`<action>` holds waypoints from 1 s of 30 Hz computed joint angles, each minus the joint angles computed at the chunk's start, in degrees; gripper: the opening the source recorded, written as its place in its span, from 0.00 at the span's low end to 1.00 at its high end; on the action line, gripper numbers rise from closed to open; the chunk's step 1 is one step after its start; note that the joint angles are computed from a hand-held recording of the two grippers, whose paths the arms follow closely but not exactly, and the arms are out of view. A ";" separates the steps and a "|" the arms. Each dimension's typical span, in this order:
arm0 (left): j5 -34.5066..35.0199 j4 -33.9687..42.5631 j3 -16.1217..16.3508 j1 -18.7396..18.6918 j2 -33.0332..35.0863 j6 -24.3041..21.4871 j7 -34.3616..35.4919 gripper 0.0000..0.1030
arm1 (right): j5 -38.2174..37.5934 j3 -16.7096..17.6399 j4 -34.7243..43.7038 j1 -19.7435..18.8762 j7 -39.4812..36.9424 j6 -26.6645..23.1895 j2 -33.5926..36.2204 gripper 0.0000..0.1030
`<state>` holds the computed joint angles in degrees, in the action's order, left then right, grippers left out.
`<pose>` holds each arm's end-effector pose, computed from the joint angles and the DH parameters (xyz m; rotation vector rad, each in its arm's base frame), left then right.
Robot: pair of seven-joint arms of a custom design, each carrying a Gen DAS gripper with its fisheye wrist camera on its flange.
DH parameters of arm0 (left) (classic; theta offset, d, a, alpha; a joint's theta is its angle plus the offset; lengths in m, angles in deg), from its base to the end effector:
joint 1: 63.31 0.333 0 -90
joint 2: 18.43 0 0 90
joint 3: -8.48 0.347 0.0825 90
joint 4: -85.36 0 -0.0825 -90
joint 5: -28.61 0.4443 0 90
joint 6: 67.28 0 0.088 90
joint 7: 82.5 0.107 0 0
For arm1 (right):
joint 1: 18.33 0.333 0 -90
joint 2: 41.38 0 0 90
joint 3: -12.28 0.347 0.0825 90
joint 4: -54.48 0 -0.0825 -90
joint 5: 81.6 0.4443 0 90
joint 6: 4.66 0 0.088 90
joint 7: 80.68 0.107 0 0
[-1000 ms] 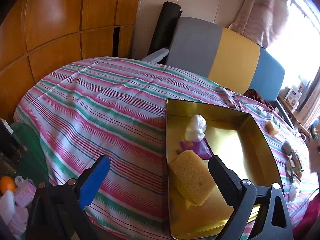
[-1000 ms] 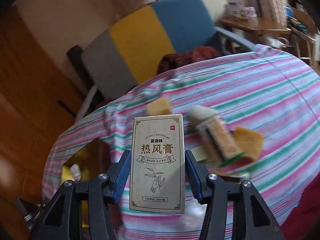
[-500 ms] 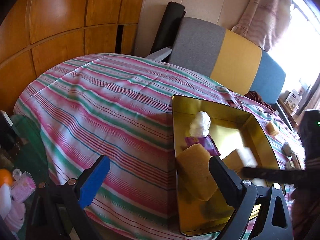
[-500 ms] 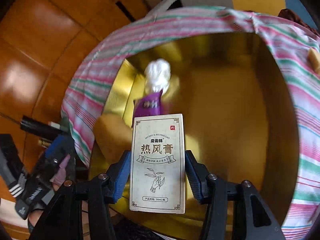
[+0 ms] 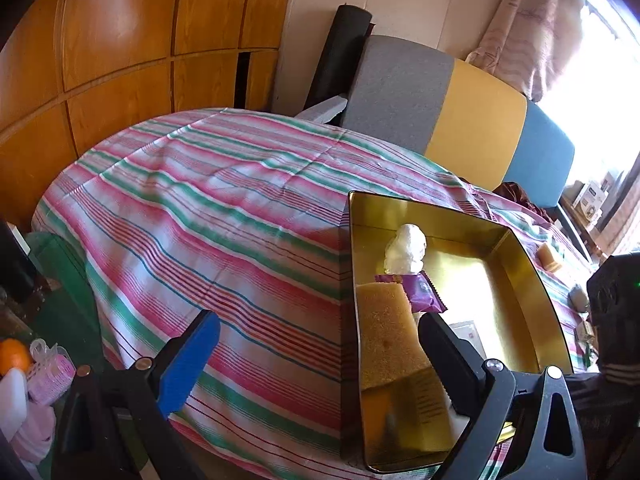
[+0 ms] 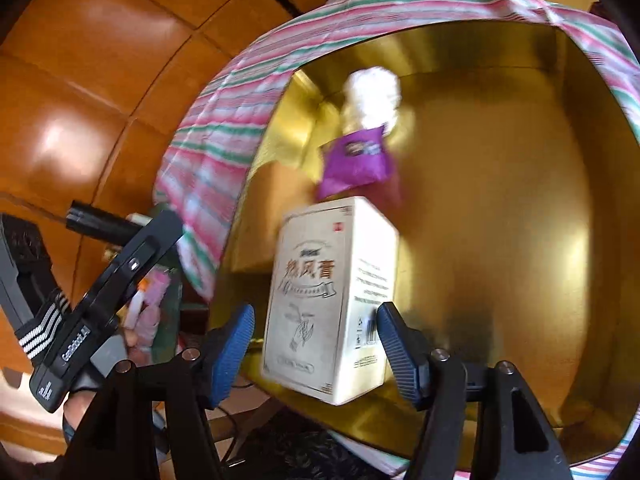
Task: Organize objects
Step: 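Lower the white box into the gold tray and open the right gripper, then move both tools to the items and grasp a plastic-wrapped ball with the left gripper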
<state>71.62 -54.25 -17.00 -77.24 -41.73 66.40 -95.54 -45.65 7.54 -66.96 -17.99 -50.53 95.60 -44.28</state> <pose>0.3860 -0.3126 0.4717 -2.1976 1.0920 -0.6790 0.5551 0.0097 0.4298 -2.3550 1.0234 0.5791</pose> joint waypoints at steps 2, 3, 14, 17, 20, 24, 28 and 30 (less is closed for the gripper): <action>0.28 0.80 -0.34 -0.13 0.54 -1.02 0.68 0.97 | 0.74 -0.19 -0.37 -0.14 -0.82 -0.07 -0.53 0.63; 0.37 1.21 -0.45 -0.26 0.79 -1.58 1.04 0.97 | 1.03 -0.30 -0.52 -0.23 -1.16 0.33 -0.78 0.63; 1.85 4.80 -0.84 -2.27 3.03 -6.94 2.94 0.97 | 4.06 -1.99 -3.10 -1.13 -4.57 8.78 -4.90 0.63; 2.97 6.14 -0.86 -2.91 3.97 -7.97 3.86 0.97 | 4.45 -2.70 -3.40 -1.46 -5.65 10.85 -5.76 0.63; 4.41 7.55 -0.93 -3.58 4.95 -8.82 4.73 0.97 | 4.86 -3.19 -4.29 -1.65 -6.82 13.58 -6.79 0.63; 6.13 9.60 -0.81 -4.59 6.71 -9.76 5.86 0.97 | 5.15 -4.15 -4.01 -2.35 -7.36 15.56 -6.66 0.63; 7.49 11.51 -0.36 -5.62 8.55 -9.87 7.06 0.97 | 5.49 -4.94 -2.68 -3.55 -6.55 16.21 -5.28 0.63; 8.10 12.46 -0.14 -6.12 9.47 -9.88 7.61 0.97 | 5.84 -5.27 -1.83 -4.32 -6.12 16.62 -4.44 0.63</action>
<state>79.72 -41.79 -17.14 -83.36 -32.26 56.51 -87.92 -39.81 2.26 -68.79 -22.31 -56.65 112.22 -48.72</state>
